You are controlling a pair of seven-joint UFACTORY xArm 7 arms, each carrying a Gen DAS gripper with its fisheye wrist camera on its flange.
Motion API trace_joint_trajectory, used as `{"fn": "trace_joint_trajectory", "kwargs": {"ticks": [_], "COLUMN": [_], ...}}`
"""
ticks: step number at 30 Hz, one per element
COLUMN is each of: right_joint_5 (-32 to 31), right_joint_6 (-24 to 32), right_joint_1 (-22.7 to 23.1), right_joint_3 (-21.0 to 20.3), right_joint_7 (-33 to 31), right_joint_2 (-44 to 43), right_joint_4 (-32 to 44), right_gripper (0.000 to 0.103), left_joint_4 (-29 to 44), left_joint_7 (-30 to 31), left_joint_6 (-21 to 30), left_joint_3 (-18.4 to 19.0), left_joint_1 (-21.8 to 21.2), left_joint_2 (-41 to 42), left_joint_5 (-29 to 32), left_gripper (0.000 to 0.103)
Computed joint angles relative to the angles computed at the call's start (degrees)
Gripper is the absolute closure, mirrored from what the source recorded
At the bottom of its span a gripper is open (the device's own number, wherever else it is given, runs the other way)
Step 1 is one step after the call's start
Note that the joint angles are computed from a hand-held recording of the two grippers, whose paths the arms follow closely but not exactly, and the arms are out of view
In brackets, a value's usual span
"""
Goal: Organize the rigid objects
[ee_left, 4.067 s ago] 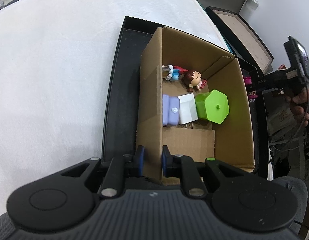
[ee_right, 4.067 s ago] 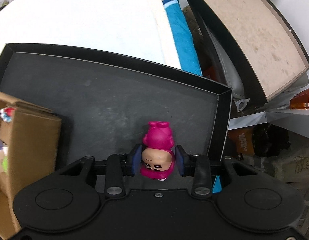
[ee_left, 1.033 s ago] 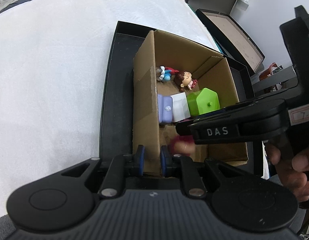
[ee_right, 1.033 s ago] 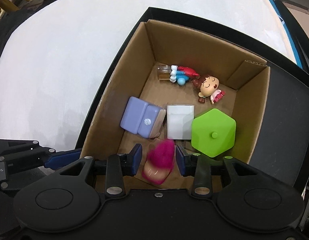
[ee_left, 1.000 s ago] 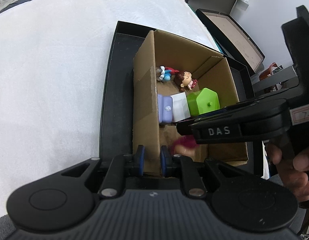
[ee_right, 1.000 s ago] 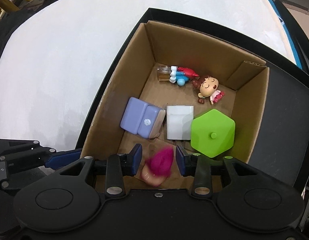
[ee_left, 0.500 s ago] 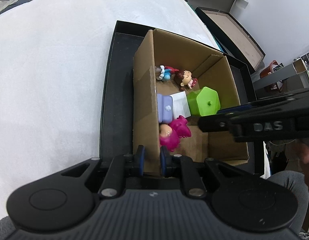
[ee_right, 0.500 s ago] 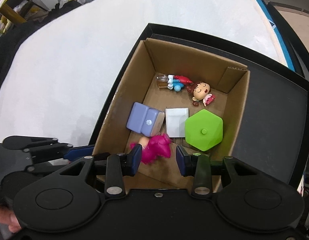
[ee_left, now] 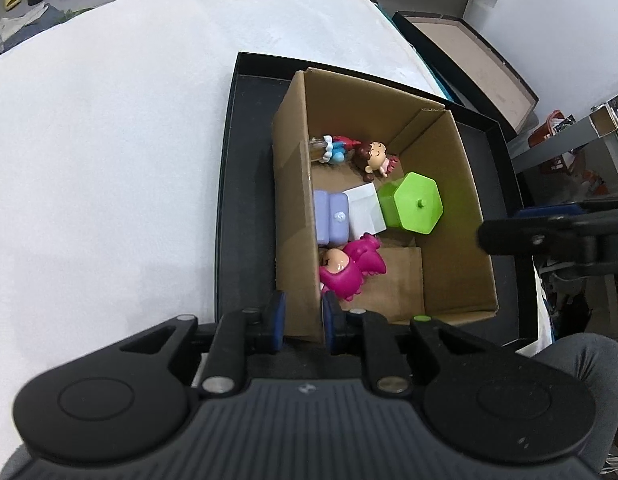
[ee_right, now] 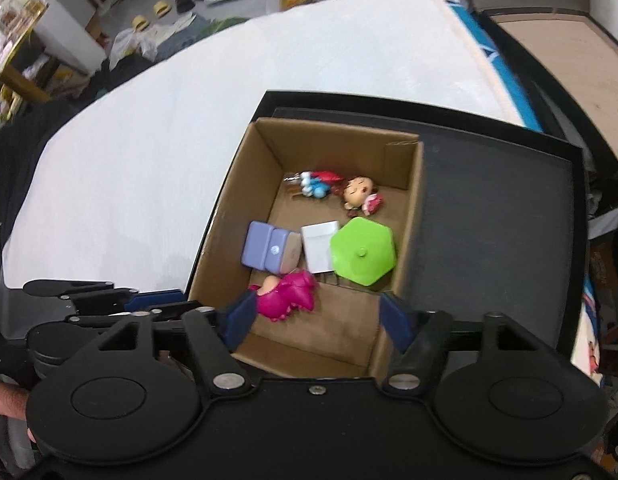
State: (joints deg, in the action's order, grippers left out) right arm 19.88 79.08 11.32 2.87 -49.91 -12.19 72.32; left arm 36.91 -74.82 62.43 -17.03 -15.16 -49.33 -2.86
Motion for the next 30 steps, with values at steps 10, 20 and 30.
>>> {"fn": "trace_joint_trajectory", "kwargs": {"ticks": [10,20,30], "right_joint_5": [4.1,7.2,12.5], "right_joint_6": [-2.1,-2.4,-2.3], "right_joint_1": [-2.5,-4.5,-6.3], "right_joint_3": [-2.4,-5.7,-9.8], "right_joint_7": [0.7,-0.6,-2.7], "right_joint_2": [-0.8,-5.1,-8.7], "right_joint_4": [0.5,-0.5,-1.1], "right_gripper": [0.006,0.0,0.0], "left_joint_4": [8.1,18.7,30.6], "left_joint_7": [0.1,-3.9,-5.6], "left_joint_6": [6.0,12.7,20.3], "left_joint_3": [-0.3,-4.9,-10.4], "left_joint_1": [1.5,4.6,6.1], "left_joint_2": [3.0,4.9,9.0], "left_joint_5": [1.3,6.4,12.3], "left_gripper": [0.069,0.03,0.021]}}
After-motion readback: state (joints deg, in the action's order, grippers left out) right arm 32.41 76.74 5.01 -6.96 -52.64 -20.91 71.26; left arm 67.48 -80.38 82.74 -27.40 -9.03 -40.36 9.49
